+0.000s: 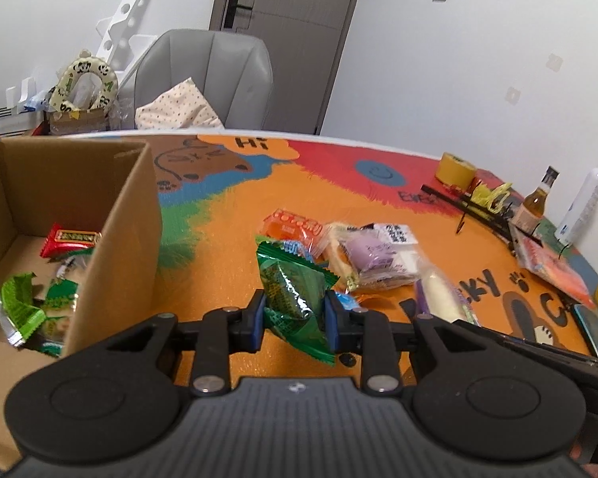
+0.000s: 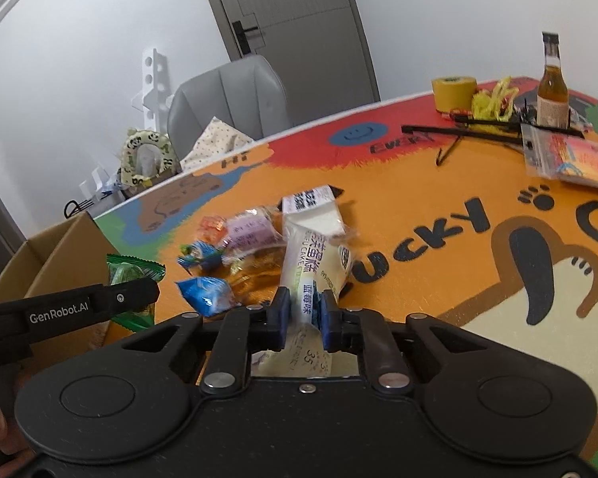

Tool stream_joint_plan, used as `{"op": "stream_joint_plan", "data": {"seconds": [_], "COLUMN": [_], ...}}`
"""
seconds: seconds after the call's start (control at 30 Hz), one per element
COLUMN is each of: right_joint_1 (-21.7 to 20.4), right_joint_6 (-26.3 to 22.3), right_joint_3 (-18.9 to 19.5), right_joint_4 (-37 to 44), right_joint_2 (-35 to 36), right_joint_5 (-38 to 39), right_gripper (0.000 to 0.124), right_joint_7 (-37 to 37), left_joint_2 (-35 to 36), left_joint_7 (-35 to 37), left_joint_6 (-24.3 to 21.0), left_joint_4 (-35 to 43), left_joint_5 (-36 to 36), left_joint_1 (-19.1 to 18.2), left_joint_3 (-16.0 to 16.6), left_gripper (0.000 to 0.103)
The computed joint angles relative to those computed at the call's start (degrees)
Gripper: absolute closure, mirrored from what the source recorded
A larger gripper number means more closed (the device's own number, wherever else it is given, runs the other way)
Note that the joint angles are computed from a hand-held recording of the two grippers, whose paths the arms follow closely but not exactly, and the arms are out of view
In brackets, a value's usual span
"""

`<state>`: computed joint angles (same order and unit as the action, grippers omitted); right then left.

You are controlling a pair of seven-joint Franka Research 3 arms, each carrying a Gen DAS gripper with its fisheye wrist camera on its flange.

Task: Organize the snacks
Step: 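Grasp the blueberry bread pack with right while left grasps green candy, then carry both packs over the box and open both grippers to drop them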

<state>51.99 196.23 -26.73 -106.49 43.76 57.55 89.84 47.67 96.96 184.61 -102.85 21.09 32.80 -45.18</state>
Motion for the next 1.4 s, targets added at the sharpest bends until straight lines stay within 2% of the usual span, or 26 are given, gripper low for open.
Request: {"op": "stream_joint_plan", "data": {"seconds": [0.1,0.33,0.5,0.73,0.9,1.0,1.13,1.27,1.4], "right_joint_1": [0.7,-0.5,-3.1,-6.6,-10.3,-10.5,-8.4,-3.7,0.5], "right_joint_6": [1.1,4.5,6.3,7.1,7.5,6.1,3.0,-1.6,-5.5], "right_joint_3": [-0.2,2.4,5.9,11.0,16.1,16.8,14.4,7.3,0.5], "right_joint_4": [0.0,2.3,5.1,11.7,16.9,20.9,25.3,28.3,29.6], "right_joint_2": [-0.2,-0.9,-1.0,0.5,2.1,3.9,6.3,9.0,11.4], "right_joint_5": [0.8,3.3,3.1,1.6,-1.1,0.2,2.5,3.5,2.5], "right_gripper": [0.111,0.111,0.111,0.111,0.111,0.111,0.111,0.111,0.111], "right_joint_7": [-0.6,-5.8,-8.9,-13.6,-15.7,-18.3,-20.1,-17.3,-12.0], "left_joint_2": [0.4,1.4,1.7,1.0,-1.4,-2.4,-2.3,-1.7,-0.3], "left_joint_7": [0.6,1.7,0.8,-1.9,-5.2,-7.3,-9.0,-8.8,-7.0], "left_joint_6": [-0.2,1.1,1.7,3.0,4.5,5.1,4.2,3.0,1.2], "left_joint_4": [-0.6,-2.6,-3.0,-3.2,-2.9,-2.8,-2.0,-0.8,0.3], "left_joint_5": [0.4,2.5,4.5,6.7,8.0,9.3,10.5,10.0,8.6], "left_joint_1": [2.2,8.2,11.2,14.6,14.7,15.1,16.1,16.7,17.8], "left_joint_3": [-2.3,-7.9,-10.2,-11.1,-8.5,-7.2,-6.4,-6.1,-7.2], "left_gripper": [0.075,0.075,0.075,0.075,0.075,0.075,0.075,0.075,0.075]}}
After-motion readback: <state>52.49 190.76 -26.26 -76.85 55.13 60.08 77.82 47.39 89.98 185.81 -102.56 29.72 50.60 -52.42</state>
